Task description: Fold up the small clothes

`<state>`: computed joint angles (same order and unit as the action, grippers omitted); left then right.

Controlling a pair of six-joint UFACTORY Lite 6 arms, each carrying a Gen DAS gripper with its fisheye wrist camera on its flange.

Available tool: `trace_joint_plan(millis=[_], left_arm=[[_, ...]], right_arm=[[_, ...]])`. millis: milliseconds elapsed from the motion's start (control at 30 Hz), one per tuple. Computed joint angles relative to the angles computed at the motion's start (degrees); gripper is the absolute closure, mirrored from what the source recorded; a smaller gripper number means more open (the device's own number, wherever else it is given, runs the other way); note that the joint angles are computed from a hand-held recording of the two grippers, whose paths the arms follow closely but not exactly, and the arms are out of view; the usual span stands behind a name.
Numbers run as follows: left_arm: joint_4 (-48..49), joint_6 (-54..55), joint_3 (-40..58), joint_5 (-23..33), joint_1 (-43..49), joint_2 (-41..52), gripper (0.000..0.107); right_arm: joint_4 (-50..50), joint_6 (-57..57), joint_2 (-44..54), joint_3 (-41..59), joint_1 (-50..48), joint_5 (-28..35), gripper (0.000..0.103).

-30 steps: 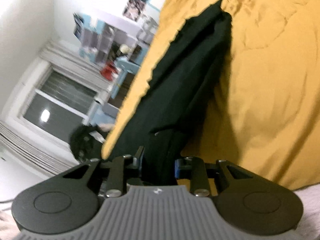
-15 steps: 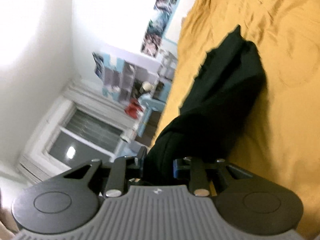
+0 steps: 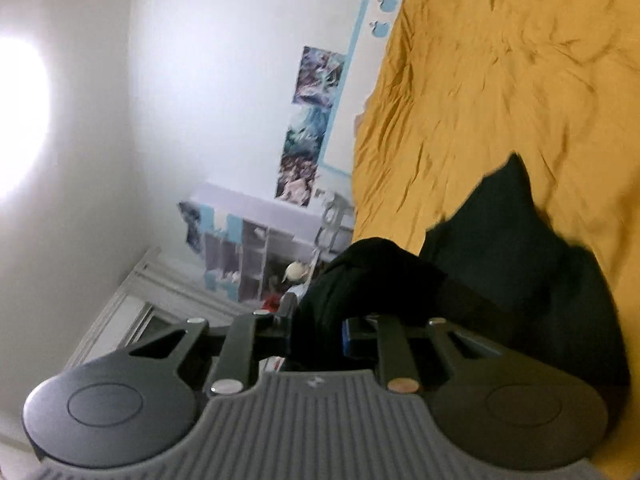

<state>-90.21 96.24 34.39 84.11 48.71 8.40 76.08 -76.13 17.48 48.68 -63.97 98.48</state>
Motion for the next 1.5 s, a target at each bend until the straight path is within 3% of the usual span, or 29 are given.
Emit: trace_joint_plan(millis=[233,267,367,433,467,500,600,633,667,833,933,1100,1300,1500], left_arm=[[-12.3,-1.7,27.7,-14.8,-16.4,24.4,0.099],[-11.0,-4.7,32.8,-18.1,-17.7,28.2,0.097],[-1.3,-20.1,45.2,-34.8,-21.9,34.6,0.096],[2.5,-23.9,44.1,-39.7,-21.9,32.6,0.094],[2.2,-22.2,40.8,-39.3,-20.5,29.3,0.091],[0.6,-18.1,36.4,-37.6,-18.5,25.2,0.080],[-0.1,-10.4,24.1,-31.3,-11.5,12.7,0.069],[1.9,-9.9,20.2,-27.6,-8.3,8.4,0.058],[4.5,-10.1,16.5,-25.1,-5.6,4.5,0.053],[18.3,-11.8,-1.1,-16.4,10.1,-9.2,0.046],[24.9,-11.7,-8.9,-17.7,16.9,-10.5,0.046],[18.7,-9.9,-11.8,-26.4,14.9,-2.0,0.046],[9.5,-8.7,-10.3,-28.9,9.9,2.6,0.043],[-4.9,-8.8,-8.8,-31.9,-2.4,4.0,0.038]], right_arm=[[18.6,5.2,13.6,20.9,24.6,-20.2,0.087],[20.3,5.5,15.8,24.4,27.4,-24.7,0.084],[19.6,12.6,26.1,37.9,33.9,-36.7,0.059],[20.7,16.2,26.3,38.6,35.7,-46.4,0.058],[22.4,14.4,25.1,36.7,35.3,-47.7,0.054],[22.7,13.0,24.1,35.3,34.6,-46.7,0.049],[18.2,9.6,18.2,27.2,29.0,-36.7,0.044],[15.9,8.4,14.5,23.2,27.1,-35.1,0.043],[13.5,6.6,10.1,18.4,24.7,-33.1,0.039],[-2.5,0.6,-11.2,-1.2,9.1,-26.9,0.030],[-10.0,3.2,-15.9,-7.0,2.2,-27.9,0.030],[-11.3,3.6,-10.9,-10.5,-1.1,-30.6,0.030],[-1.2,2.7,-8.7,-12.6,7.7,-38.3,0.029],[8.5,1.5,-9.0,-13.7,17.8,-45.9,0.029]])
